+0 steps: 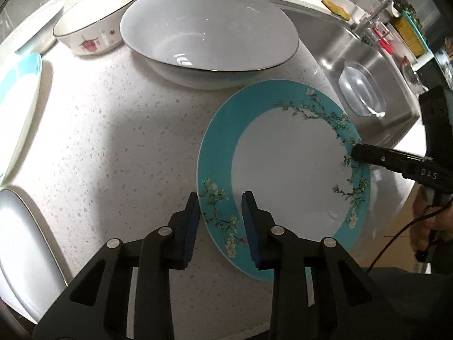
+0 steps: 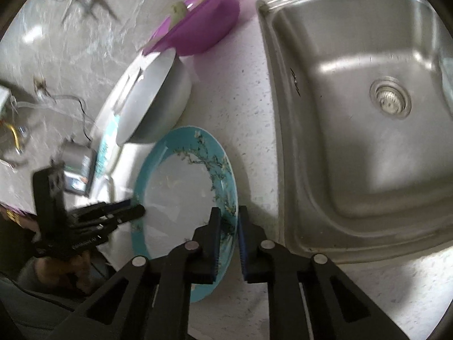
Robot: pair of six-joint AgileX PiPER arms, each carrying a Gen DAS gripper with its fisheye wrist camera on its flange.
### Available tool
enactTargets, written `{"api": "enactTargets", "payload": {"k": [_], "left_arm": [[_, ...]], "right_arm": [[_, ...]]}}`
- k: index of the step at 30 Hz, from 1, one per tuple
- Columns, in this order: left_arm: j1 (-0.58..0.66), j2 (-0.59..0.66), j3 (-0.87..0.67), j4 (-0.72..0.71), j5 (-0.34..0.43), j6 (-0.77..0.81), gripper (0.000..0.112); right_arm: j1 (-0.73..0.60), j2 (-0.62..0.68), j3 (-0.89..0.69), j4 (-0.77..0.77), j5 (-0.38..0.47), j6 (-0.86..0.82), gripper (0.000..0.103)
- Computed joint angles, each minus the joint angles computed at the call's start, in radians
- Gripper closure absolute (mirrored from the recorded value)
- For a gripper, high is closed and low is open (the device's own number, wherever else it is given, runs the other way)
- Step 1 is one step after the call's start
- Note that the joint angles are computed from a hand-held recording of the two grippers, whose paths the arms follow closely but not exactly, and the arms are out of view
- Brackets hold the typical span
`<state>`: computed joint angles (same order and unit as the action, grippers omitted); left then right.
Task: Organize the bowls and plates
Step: 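Carry the teal plate with both tools and lower it onto the white plate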
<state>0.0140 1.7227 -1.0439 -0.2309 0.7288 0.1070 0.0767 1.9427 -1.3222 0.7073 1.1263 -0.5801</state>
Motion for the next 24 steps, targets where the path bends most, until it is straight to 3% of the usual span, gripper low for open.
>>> {"api": "enactTargets", "payload": {"k": [5, 14, 24], "left_arm": [[-0.002, 0.000, -0.005, 0.009, 0.008, -0.032, 0.088], [0.054, -0.064, 0.032, 0.004, 0.039, -0.023, 0.088], [0.267, -0.123, 0.081, -0.140, 0.121, 0.241, 0.089]], "right_arm": [[0.049, -0.036, 0.005, -0.085, -0.046, 0.082, 0.088], [0.099, -0.048, -0.041, -0.109, -0.002, 0.175, 0.088], [0.221, -0.123, -0.008, -0.144, -0.023, 0.380, 0.087]]}}
